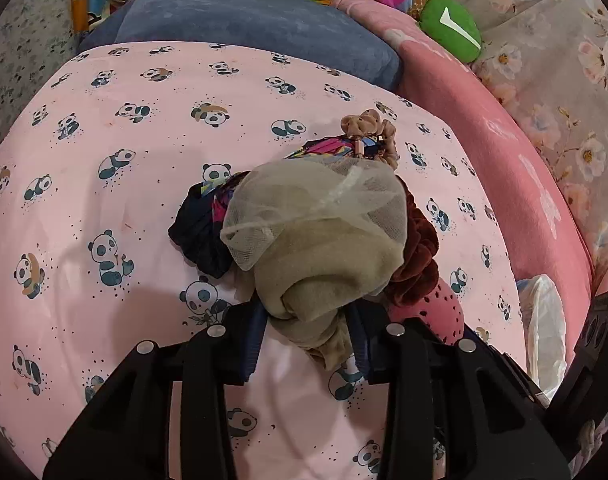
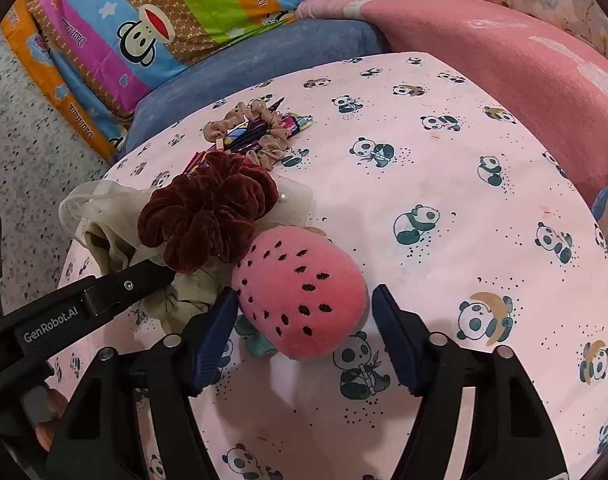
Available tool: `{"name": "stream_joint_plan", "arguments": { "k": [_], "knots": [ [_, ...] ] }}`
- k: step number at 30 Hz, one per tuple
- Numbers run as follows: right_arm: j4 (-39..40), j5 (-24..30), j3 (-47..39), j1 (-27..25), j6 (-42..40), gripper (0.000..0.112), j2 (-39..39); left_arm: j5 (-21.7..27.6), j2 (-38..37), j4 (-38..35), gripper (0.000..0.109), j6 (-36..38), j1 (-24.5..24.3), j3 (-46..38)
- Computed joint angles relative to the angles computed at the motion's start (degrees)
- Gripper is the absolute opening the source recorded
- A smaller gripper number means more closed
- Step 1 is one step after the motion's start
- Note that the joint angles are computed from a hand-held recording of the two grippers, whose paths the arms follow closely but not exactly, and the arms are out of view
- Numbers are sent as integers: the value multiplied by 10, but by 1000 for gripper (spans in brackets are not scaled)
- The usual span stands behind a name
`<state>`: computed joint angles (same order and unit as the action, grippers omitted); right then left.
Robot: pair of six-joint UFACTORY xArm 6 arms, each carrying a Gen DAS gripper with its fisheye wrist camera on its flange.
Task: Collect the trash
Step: 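Grasp the khaki cloth with the left gripper while the right grasps the pink watermelon plush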
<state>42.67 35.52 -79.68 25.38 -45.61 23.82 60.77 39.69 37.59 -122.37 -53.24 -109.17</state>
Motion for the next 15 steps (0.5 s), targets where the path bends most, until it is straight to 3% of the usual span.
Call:
{"name": "stream_joint_plan", "arguments": {
  "k": [8, 15],
  "knots": [
    [34, 11, 8, -7, -27, 47, -15, 25, 3, 8, 32, -1, -11, -24],
    [91, 24, 22, -30, -60, 47, -59, 92, 27, 32, 32, 25, -35, -109]
  ]
}}
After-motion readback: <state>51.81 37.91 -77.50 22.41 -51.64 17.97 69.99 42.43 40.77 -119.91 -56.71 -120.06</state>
